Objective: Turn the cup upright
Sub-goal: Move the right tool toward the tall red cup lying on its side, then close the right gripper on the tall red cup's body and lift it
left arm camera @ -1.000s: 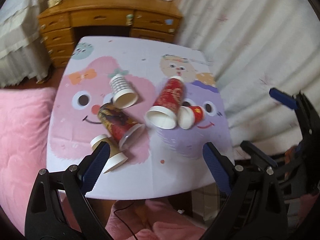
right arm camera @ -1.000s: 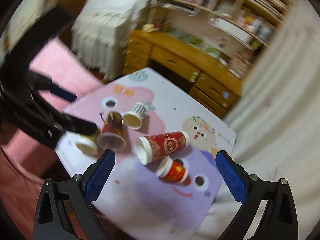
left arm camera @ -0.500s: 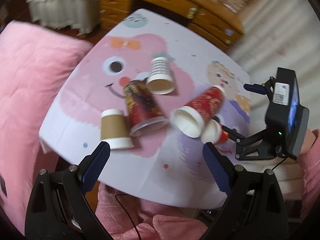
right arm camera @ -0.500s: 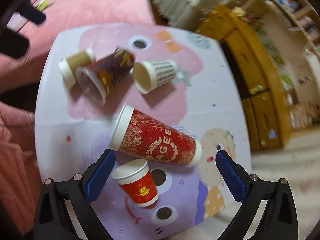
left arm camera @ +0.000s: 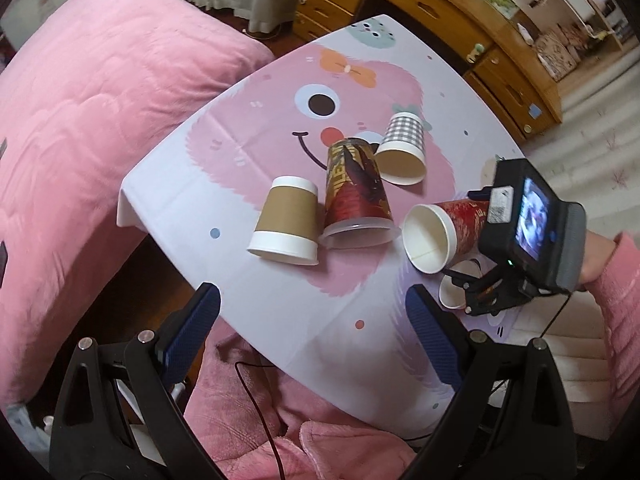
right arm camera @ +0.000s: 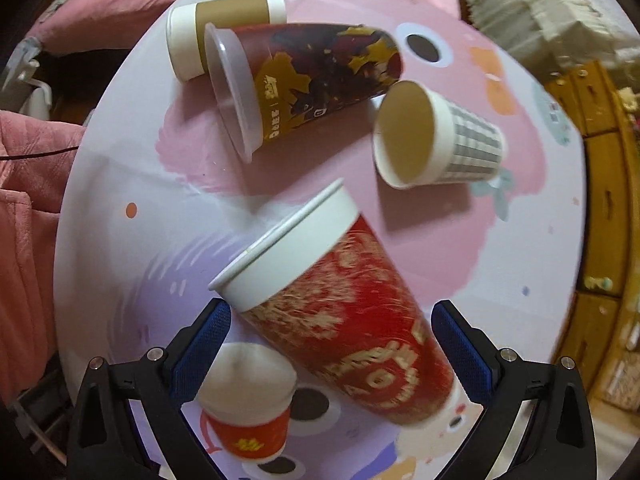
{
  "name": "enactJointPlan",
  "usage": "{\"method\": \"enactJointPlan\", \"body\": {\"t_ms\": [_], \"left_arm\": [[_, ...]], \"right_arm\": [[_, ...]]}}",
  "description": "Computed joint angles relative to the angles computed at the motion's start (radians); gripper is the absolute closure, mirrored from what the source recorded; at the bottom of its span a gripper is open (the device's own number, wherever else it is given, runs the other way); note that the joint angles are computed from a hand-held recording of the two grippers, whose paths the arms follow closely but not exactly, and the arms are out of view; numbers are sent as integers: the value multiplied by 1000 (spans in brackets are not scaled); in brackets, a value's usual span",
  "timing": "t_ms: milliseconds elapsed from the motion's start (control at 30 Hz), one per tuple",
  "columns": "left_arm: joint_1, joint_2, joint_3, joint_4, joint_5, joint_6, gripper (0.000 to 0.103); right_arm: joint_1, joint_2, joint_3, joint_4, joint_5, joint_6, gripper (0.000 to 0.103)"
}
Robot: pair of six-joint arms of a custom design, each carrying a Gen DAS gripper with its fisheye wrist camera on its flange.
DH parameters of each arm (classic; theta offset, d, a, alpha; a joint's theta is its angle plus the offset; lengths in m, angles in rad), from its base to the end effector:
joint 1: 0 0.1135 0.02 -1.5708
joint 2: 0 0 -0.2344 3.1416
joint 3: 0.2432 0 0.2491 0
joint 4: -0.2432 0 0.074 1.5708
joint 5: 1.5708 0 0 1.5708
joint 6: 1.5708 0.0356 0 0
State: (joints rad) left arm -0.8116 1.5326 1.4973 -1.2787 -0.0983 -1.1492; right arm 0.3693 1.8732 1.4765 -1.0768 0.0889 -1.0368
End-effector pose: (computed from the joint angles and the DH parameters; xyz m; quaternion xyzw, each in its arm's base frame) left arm 0.1970 -0.2026 0.2933 -0.1726 0.9754 -0.0791 0.1117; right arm 0.3244 0.1222 0.1902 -0.6435 0.7626 -0.0579 0.0314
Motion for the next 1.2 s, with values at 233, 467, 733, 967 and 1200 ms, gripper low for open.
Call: {"method": "enactJointPlan", "body": {"t_ms": [233, 467, 733, 967, 1200], "left_arm": [[-19, 10, 36, -43, -24, -31, 10], [9, -16, 39, -33, -24, 30, 10], [113, -71, -5, 45, 60, 251, 10], [294, -127, -19, 42, 218, 608, 10], [487, -153, -5, -41, 323, 947, 10]], "right_arm": [[-8, 163, 80, 39, -60, 47, 4], [-13, 137, -6, 184, -54, 157, 21], [-19, -52, -157, 262, -57, 487, 27], [111, -262, -103, 119, 69, 1034, 67], [283, -451, -257, 88, 56, 1783, 94]]}}
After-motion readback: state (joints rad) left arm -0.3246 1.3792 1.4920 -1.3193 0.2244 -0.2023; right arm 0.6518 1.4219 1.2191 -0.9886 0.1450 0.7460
